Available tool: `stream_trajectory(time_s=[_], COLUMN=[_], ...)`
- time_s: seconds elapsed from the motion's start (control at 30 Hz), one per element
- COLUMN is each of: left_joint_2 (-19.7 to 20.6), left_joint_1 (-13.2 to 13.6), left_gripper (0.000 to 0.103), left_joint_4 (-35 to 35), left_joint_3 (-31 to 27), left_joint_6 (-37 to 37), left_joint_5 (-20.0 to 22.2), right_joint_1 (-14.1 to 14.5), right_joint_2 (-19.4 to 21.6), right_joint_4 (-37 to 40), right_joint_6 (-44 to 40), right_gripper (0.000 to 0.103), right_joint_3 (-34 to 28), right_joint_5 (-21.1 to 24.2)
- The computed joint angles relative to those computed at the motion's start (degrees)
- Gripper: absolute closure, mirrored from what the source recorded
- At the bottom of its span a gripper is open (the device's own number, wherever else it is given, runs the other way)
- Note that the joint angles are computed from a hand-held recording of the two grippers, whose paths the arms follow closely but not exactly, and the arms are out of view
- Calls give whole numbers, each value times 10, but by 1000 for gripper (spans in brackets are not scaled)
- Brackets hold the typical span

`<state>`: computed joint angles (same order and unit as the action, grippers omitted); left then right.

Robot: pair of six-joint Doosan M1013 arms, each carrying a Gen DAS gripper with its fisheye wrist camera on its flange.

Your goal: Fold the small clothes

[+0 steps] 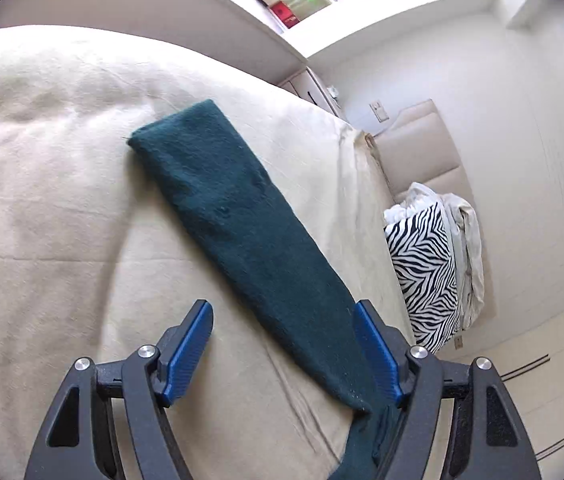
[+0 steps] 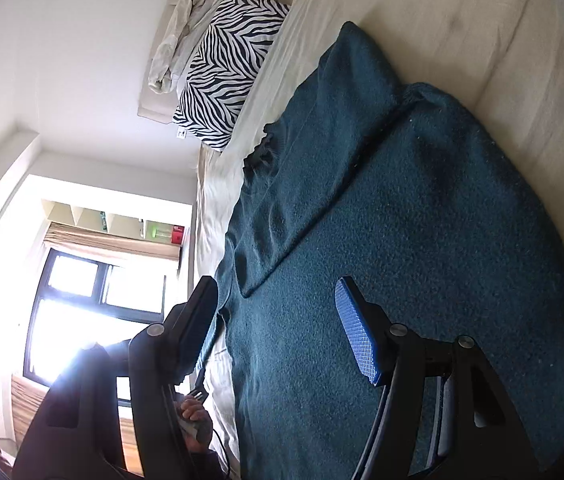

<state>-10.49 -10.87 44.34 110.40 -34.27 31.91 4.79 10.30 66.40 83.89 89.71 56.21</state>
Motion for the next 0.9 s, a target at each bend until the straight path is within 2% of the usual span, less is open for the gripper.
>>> stream_trajectory(time_s=[0.07,0.13,0.2,0.3,0.37,0.4,0.43,0.47,0.53,0.63,0.7,0.77,0.83,0.87,0.9], left_joint_2=[-15,-15,-5,14,25,31,36,42,57,97,142,190,236,253,265], left_joint_1=[15,33,45,68,84,88,89,83,61,4,-47,-109,-167,-185,-196], left_gripper=[29,31,33,44,65,71,83,90,91,91,91,91,90,85,84], left_joint_4=[37,54,59,28,-24,-50,-77,-87,-81,-65,-59,-6,74,94,95], left_joint_3=[27,40,34,16,4,-5,-15,-28,-63,-139,-208,-267,-304,-314,-318], left_joint_6=[-90,-131,-128,-83,-19,14,52,81,152,305,444,554,621,650,673], left_joint_5=[-18,-50,-55,-62,-62,-56,-46,-27,13,75,128,199,271,292,300], right_joint_1=[12,21,28,32,31,29,28,26,23,23,24,28,35,40,44], right_joint_2=[0,-2,-5,-9,-13,-15,-16,-17,-15,-11,-7,1,11,17,25], right_joint_4=[-2,-10,-19,-31,-37,-38,-39,-40,-40,-38,-37,-37,-50,-64,-78], right_joint_6=[5,9,14,24,29,30,30,31,32,33,34,34,32,35,37], right_gripper=[42,42,42,42,42,42,42,42,42,42,42,42,42,42,42], right_joint_3=[-2,-4,-5,-7,-5,-4,-2,-1,0,2,1,-5,-22,-33,-47], right_joint_5=[-2,-3,-6,-9,-13,-14,-15,-16,-18,-19,-18,-17,-13,-11,-6])
